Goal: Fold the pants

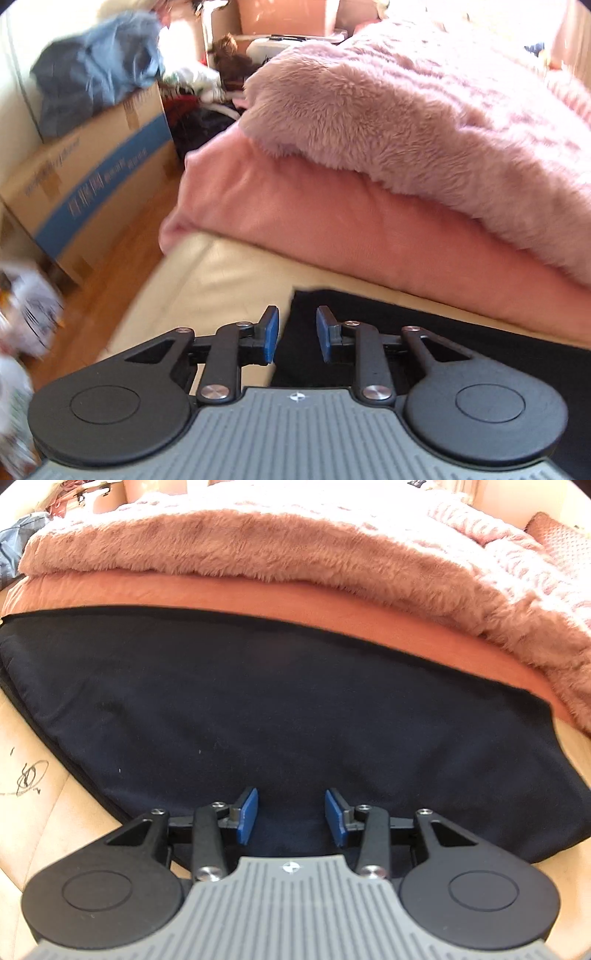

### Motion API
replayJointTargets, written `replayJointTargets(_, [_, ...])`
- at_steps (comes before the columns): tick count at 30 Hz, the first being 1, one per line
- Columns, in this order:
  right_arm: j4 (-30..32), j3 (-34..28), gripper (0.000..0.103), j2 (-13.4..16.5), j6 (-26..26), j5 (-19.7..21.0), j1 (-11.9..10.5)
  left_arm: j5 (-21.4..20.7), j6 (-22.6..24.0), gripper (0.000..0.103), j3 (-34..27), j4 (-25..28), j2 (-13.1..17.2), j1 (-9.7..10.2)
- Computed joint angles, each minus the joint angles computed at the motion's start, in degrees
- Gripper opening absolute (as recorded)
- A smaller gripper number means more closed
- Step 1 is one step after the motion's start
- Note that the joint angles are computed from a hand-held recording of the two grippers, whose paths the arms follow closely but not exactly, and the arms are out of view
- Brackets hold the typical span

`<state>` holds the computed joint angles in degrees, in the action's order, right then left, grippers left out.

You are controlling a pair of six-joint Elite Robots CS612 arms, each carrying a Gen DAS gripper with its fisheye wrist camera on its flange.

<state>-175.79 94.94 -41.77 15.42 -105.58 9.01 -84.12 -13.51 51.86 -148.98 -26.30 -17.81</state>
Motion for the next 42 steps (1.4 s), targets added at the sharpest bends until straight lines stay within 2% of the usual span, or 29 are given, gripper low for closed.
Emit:
replayJointTargets(3, [-1.8, -0.3, 0.037, -0.3, -1.3, 1.5, 0.7, -6.0, -6.4, 0.035, 4.5, -2.3, -2.0, 0.84])
replayJointTargets(4, [-2.1, -0.7, 0.037, -0.2, -2.1, 2.7, 0.9, -7.3, -7.8, 0.04, 5.8, -3.2, -2.4, 0.93])
replayJointTargets(5, [-2.3, -1.2, 0.037, -0.1, -3.0, 3.9, 1.1, -8.0, -9.1, 0.043, 6.9, -3.8, -2.8, 0.97])
replayJointTargets(9, [-2.0, -5.1, 0.037, 1.6, -6.9, 8.7, 2.5, -10.2, -13.1, 0.044, 9.3, -5.5, -3.2, 1.31])
replayJointTargets(11, [-0.8, -8.2, 0.037, 3.0, -9.9, 11.5, 3.3, -10.7, -13.4, 0.043, 10.0, -6.3, -3.4, 1.49])
replayJointTargets(13, [0.7, -11.6, 0.037, 4.6, -13.7, 13.4, 4.3, -9.9, -10.2, 0.043, 10.6, -7.1, -3.7, 1.34])
replayJointTargets(15, [2.4, -15.3, 0.036, 6.4, -17.3, 15.4, 5.1, -8.7, -4.8, 0.043, 11.4, -7.8, -4.2, 1.04])
replayJointTargets(20, [5.8, -25.3, 0.032, 11.5, -24.1, 19.7, 6.8, -3.8, 14.9, 0.043, 13.7, -10.6, -5.2, -0.44])
replayJointTargets(23, [8.5, -31.4, 0.03, 14.5, -27.3, 21.3, 7.6, -2.5, 26.4, 0.043, 14.7, -12.6, -5.3, -1.02])
replayJointTargets(28, [11.1, -38.2, 0.027, 18.0, -30.1, 22.0, 8.2, -1.4, 40.0, 0.044, 15.1, -14.8, -4.5, -1.56])
replayJointTargets(33, [13.2, -43.6, 0.022, 20.9, -34.5, 21.2, 9.0, -0.5, 48.6, 0.044, 15.0, -16.3, -3.5, -1.99])
replayJointTargets(37, [14.8, -46.9, 0.02, 22.9, -38.8, 19.0, 9.5, -1.9, 50.7, 0.044, 15.2, -17.3, -3.1, -1.83])
replayJointTargets(39, [16.3, -49.3, 0.016, 24.2, -40.6, 17.5, 9.7, -2.7, 51.5, 0.044, 15.3, -17.3, -3.1, -1.68])
replayJointTargets(41, [17.3, -49.8, 0.0, 24.4, -41.2, 18.3, 9.5, -3.2, 52.0, 0.044, 15.9, -18.3, -3.3, -1.68])
replayJointTargets(42, [17.1, -49.3, 0.0, 24.0, -40.6, 19.2, 9.2, -3.7, 52.3, 0.044, 16.1, -18.5, -3.4, -1.62])
